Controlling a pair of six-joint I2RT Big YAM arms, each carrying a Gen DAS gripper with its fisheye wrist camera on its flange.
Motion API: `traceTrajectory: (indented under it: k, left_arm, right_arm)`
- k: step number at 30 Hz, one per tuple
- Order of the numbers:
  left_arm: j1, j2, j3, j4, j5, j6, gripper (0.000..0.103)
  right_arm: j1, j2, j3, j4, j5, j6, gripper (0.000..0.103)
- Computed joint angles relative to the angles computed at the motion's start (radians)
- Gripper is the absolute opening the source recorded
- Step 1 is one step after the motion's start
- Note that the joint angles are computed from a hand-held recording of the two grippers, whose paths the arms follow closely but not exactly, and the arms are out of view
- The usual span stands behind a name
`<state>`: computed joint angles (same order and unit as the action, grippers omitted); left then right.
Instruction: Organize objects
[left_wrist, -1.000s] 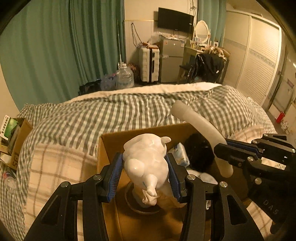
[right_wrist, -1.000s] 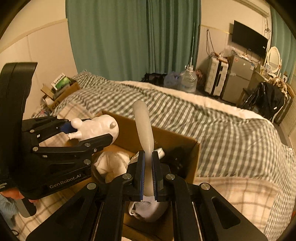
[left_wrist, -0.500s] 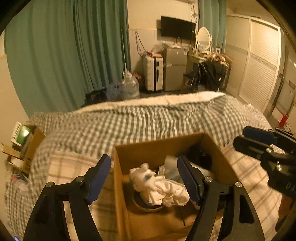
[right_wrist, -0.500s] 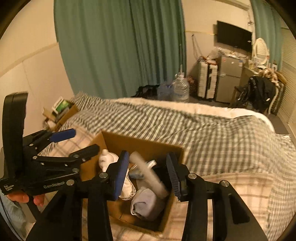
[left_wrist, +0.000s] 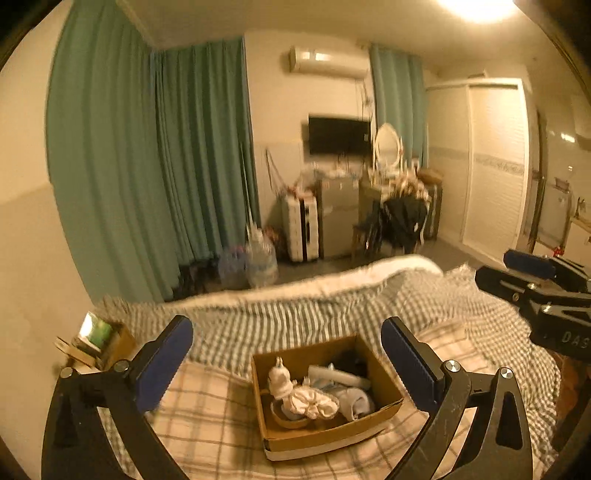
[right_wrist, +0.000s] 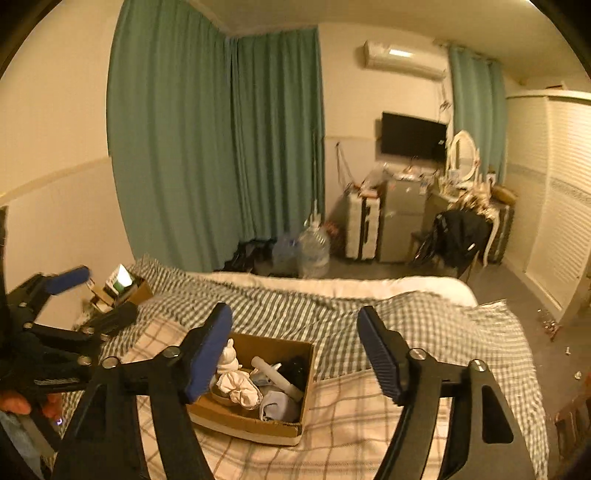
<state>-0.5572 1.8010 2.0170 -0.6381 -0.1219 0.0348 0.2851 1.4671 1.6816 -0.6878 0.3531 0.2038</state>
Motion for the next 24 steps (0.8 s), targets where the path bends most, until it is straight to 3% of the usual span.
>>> traceTrajectory:
  k: [6, 14, 19, 24]
  left_arm:
    - [-0.021, -0.15, -0.181, 0.077, 0.002, 0.01, 0.103]
    - [-0.065, -0.289, -0.483, 0.31, -0.11, 0.012, 0.103]
    - [-0.086, -0.32, -0.687, 0.597, -0.178, 0.013, 0.103]
    - [-0.097, -0.279, -0.713, 0.589, -0.218, 0.056, 0.103]
  right_arm:
    - [0.073, -0.14, -0.131, 0.035, 0.108, 0.048, 0.082]
    - [0.17, -0.243, -0.33, 0.15, 0.259, 0.046, 0.101]
    - [0.195, -0.226, -0.465, 0.369, 0.312, -0.052, 0.103]
    - [0.17, -0.171, -0.492, 0.367, 0.279, -0.034, 0.103]
